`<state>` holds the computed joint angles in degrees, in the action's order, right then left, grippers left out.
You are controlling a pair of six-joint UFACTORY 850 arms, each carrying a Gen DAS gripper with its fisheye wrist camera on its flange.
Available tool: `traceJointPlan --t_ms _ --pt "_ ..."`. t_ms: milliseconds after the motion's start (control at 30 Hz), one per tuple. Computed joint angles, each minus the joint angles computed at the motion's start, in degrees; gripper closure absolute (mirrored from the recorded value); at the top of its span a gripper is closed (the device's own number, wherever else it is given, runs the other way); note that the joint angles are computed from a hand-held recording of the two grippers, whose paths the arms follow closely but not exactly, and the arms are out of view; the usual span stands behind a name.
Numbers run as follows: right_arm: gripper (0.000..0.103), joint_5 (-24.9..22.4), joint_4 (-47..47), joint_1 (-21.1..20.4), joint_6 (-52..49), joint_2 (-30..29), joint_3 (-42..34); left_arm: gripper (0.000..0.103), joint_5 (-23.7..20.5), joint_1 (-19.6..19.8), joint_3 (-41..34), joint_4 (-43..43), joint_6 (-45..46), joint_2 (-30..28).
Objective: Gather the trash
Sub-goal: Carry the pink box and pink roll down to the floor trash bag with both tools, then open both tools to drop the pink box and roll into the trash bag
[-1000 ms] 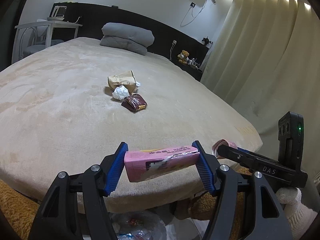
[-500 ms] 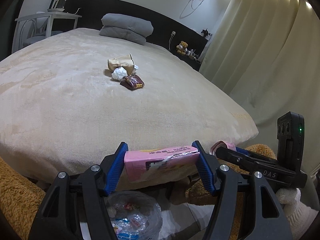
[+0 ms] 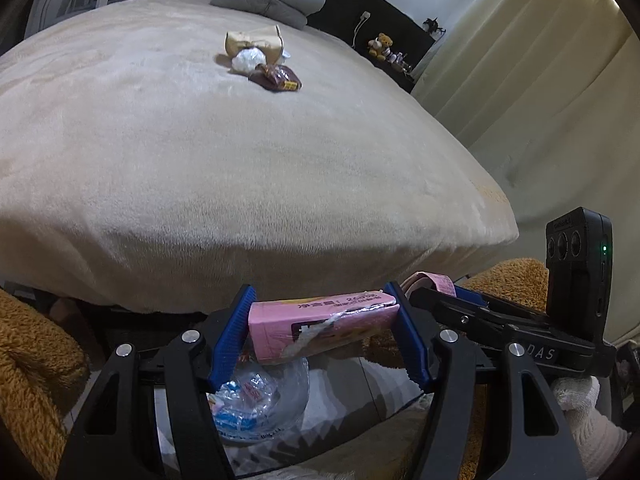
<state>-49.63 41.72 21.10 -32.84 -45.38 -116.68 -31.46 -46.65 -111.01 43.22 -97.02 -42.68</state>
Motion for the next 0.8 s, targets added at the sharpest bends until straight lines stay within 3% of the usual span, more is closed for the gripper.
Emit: traceJointPlan --t_ms 267,600,800 --pt "0.037 -7.66 -5.65 0.40 9.40 -6.25 -8.17 0.039 1.09 1.94 -0.93 -16.43 9.78 -1.93" --pt "0.037 -17.41 -9.77 0.45 18.90 -14.33 -18.81 0.039 -2.07 3.95 -3.74 -33.88 21.06 -5.39" --pt "0.037 -22.47 -11.63 0.75 23.33 -18.96 -26.08 0.039 -7.28 4.67 -7.94 -40.75 26.00 -8.54"
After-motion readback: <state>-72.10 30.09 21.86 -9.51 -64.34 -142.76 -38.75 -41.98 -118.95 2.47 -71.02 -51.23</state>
